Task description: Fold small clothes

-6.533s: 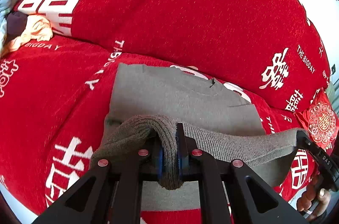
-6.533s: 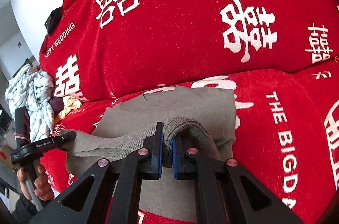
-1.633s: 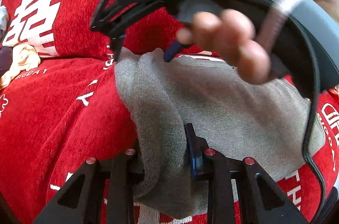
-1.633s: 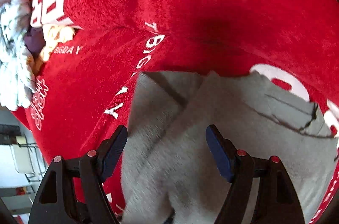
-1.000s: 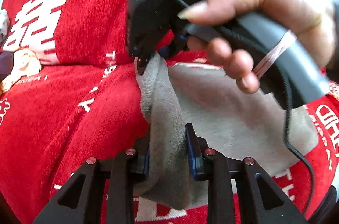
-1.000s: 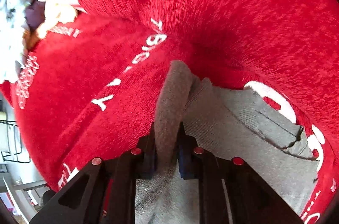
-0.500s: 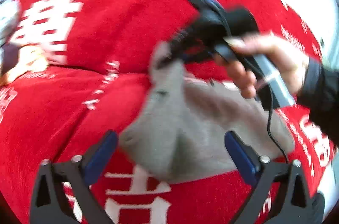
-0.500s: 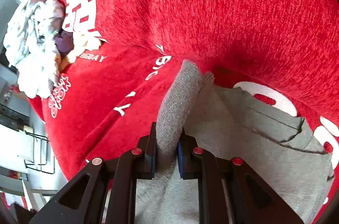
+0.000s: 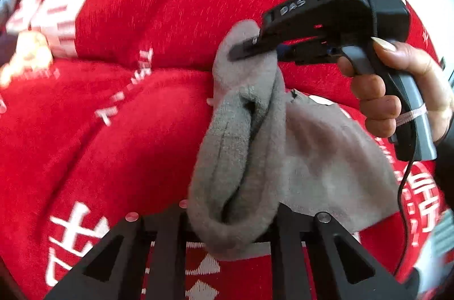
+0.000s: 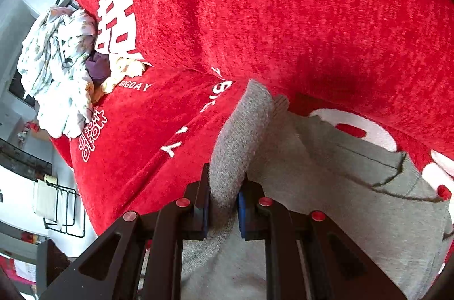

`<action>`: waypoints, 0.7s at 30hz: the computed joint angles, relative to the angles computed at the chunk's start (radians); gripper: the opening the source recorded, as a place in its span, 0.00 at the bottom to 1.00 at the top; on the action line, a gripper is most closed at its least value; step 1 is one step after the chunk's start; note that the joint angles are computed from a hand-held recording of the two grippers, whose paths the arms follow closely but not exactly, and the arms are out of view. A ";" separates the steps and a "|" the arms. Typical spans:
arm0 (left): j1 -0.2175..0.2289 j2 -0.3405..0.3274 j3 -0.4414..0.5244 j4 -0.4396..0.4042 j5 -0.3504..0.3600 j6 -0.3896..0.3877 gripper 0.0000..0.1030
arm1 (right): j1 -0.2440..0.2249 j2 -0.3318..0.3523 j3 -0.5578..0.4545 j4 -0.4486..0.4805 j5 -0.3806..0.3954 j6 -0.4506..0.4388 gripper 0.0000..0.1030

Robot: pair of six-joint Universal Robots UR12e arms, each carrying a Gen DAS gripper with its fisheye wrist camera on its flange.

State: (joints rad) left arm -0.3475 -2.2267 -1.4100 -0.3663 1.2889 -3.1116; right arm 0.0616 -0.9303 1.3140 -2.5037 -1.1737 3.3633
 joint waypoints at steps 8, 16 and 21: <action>-0.035 0.037 -0.013 0.023 0.099 0.046 0.14 | -0.027 -0.035 0.059 -0.061 0.025 0.029 0.16; -0.083 0.060 -0.006 -0.004 0.116 0.094 0.14 | -0.070 -0.101 0.144 -0.118 0.036 0.029 0.16; -0.128 0.055 0.027 -0.041 0.174 0.127 0.14 | -0.096 -0.140 0.192 -0.139 0.038 -0.005 0.16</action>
